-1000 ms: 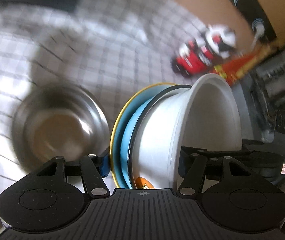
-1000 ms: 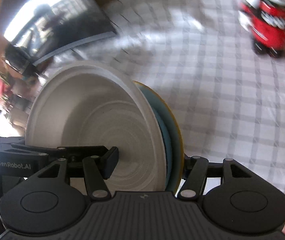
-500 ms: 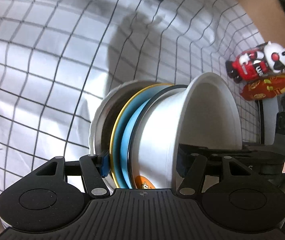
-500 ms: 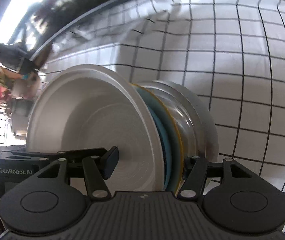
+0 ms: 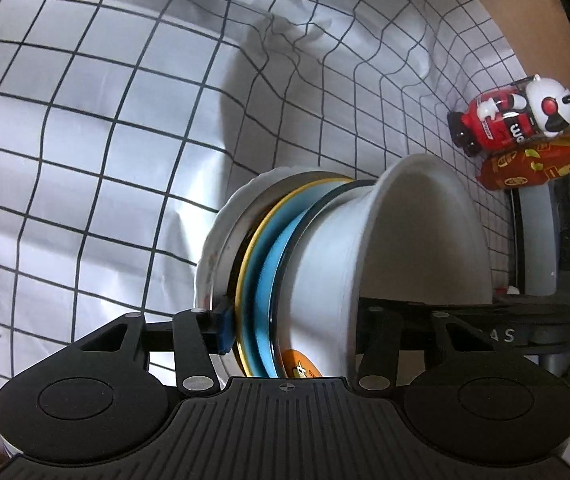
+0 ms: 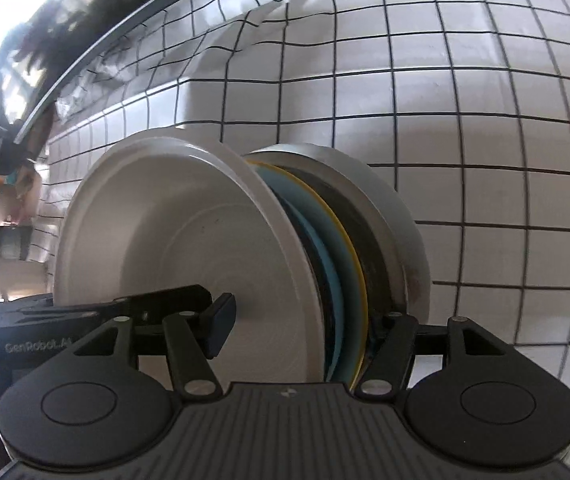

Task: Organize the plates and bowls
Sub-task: 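Lower the held stack into the steel bowl and open both tools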

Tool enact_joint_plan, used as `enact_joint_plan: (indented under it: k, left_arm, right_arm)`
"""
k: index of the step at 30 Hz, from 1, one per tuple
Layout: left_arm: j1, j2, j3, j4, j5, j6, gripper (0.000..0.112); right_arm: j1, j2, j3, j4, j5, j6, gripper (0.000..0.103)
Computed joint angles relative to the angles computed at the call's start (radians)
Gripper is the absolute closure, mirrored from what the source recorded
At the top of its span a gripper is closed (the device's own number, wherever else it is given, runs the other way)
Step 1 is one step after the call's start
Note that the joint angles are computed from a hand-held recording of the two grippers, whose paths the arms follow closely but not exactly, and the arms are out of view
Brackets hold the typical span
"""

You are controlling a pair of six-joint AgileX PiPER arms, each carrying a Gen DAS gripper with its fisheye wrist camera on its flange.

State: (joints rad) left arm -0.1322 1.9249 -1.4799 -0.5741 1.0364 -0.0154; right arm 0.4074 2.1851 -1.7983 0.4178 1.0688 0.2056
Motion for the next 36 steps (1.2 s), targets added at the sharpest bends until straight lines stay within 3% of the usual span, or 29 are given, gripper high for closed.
enact_joint_plan:
  k: [11,18,21,23,28,36]
  left_arm:
    - [0.02,-0.01,0.033,-0.053,-0.033,0.055,0.062]
    - [0.051,-0.09,0.038,-0.072,-0.064,0.063,0.062]
    - [0.014,-0.113,0.01,0.044,-0.064,-0.028,0.062]
    - [-0.011,-0.119,0.009,0.107,-0.069,-0.077,0.062]
    - [0.012,-0.125,0.043,0.009,-0.045,-0.028,0.061]
    - [0.003,-0.149,0.029,0.035,-0.04,-0.056,0.065]
  right_arm:
    - [-0.001,-0.112,0.053,-0.106,0.013,0.057,0.041]
    - [-0.013,-0.216,0.15,-0.07,-0.076,-0.023,0.041]
    - [0.0,-0.222,0.18,-0.122,-0.111,0.018,0.041]
    - [-0.016,-0.217,0.197,-0.068,-0.109,-0.016,0.041]
    - [0.012,-0.219,0.205,-0.06,-0.143,-0.02,0.036]
    - [0.001,-0.261,0.24,-0.042,-0.178,-0.049,0.041]
